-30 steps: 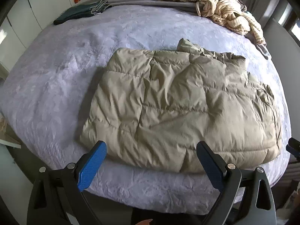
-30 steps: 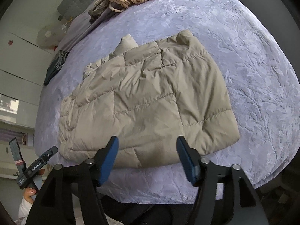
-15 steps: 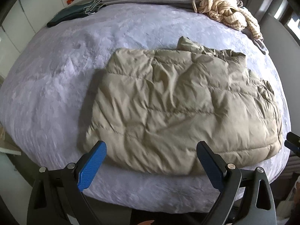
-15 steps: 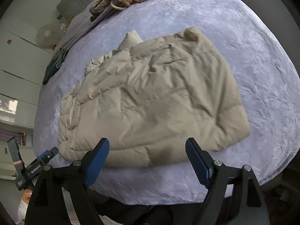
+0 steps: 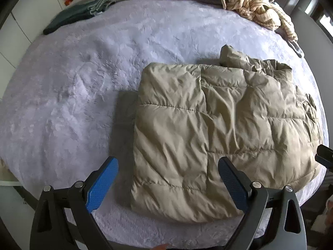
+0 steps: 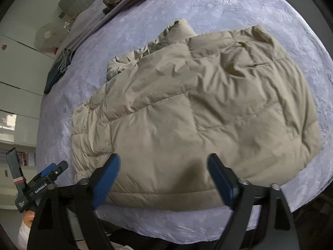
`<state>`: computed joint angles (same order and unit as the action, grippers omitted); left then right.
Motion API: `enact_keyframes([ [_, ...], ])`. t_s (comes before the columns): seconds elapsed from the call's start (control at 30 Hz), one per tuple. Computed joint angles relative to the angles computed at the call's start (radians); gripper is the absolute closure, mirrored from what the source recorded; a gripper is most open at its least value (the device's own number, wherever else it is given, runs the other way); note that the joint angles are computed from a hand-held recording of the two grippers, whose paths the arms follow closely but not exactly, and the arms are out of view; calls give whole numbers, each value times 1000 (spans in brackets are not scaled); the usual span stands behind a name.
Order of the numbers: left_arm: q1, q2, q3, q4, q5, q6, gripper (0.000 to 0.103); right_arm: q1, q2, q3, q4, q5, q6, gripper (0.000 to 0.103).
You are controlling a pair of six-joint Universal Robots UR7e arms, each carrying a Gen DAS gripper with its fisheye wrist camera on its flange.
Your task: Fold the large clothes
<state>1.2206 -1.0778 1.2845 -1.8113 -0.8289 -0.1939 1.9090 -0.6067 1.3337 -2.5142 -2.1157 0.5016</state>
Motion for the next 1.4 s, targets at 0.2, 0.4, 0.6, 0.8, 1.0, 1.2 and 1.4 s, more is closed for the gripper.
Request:
enact_keyframes([
  [0.2,21,34,-40,32,-30,0,6,1,49,-64,50,-16,31,9],
  [0.4,36,59,-71,62,-49,10,6,-16,91,-134,137,13,63,9],
  [0.6,50,74,-91,65,-51,21,6,-10,126,-194,191,3,75,9],
  [0.8,89,81,-128,53,-159,106,6,-4,149,-227,216,-15,75,9],
  [1.0,230,166,-350,206,-460,120,6,-6,175,-257,256,-32,85,9],
  [1.2,299,271,-476,317,-681,156,6,-7,195,-283,284,-49,92,8],
  [1.4,295,365,-554,378,-749,198,5,-7,221,-319,299,-58,104,8],
])
